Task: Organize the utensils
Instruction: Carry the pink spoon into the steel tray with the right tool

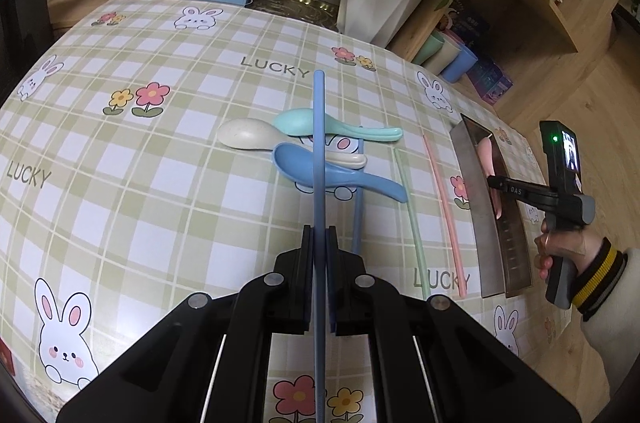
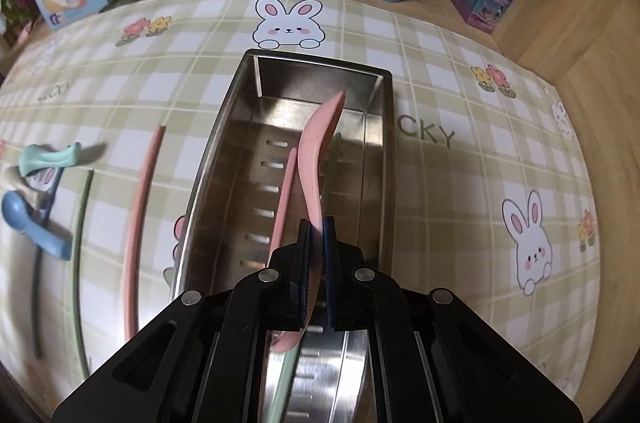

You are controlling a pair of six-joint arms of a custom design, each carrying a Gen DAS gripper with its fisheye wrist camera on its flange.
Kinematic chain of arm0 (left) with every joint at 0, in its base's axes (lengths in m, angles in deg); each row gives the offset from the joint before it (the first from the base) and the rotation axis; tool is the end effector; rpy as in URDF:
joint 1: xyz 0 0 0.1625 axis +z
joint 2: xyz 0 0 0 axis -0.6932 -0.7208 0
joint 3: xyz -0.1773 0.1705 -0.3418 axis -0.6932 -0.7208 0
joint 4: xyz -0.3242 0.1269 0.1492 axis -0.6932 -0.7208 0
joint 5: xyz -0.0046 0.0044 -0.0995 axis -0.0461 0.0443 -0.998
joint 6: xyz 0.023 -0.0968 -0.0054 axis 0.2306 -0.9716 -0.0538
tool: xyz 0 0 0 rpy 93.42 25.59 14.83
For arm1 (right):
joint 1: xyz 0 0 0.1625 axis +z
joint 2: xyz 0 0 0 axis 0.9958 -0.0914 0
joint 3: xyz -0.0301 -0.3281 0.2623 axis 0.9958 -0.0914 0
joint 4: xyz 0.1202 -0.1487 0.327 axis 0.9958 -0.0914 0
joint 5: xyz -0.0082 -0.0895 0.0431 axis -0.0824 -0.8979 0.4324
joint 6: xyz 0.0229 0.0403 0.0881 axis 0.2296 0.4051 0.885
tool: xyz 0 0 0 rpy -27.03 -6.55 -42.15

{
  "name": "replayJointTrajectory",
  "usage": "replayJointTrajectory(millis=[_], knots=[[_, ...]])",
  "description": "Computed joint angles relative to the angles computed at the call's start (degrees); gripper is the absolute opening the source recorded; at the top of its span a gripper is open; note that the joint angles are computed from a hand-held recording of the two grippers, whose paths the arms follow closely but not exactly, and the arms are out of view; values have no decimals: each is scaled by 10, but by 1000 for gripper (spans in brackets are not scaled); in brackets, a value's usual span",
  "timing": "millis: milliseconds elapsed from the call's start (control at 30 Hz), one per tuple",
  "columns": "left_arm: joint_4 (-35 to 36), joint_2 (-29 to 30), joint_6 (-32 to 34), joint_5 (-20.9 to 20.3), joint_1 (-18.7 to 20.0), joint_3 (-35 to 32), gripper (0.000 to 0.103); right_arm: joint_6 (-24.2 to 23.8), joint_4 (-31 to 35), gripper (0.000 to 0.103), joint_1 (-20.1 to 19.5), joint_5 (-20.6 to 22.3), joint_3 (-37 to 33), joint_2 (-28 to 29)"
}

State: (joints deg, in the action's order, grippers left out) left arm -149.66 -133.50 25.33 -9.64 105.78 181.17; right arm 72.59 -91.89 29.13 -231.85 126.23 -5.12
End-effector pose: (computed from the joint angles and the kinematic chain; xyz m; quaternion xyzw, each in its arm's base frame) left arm -0.0959 -0.5454 0.3775 0.2231 0.9451 -0.1752 0.1624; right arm 0.2881 -0.5402 0.1153 -0.0783 -0.8492 0.2396 0.4639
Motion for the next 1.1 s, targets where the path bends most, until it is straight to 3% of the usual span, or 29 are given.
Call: replayJointTrajectory(millis=[200,400,767,1100], knots=[[6,1,-1,-7,5,-3,5,27,29,6,-6,-3,-19,4],[15,4,0,-14,3,-6,5,28,4,8,1,16,-1,-6],[28,8,-2,-30,-22,1,5,20,-111,8,30,48,75,-41],[45,34,-25,-49,-55,-2,5,45,-166,9,60,27,139,-78]])
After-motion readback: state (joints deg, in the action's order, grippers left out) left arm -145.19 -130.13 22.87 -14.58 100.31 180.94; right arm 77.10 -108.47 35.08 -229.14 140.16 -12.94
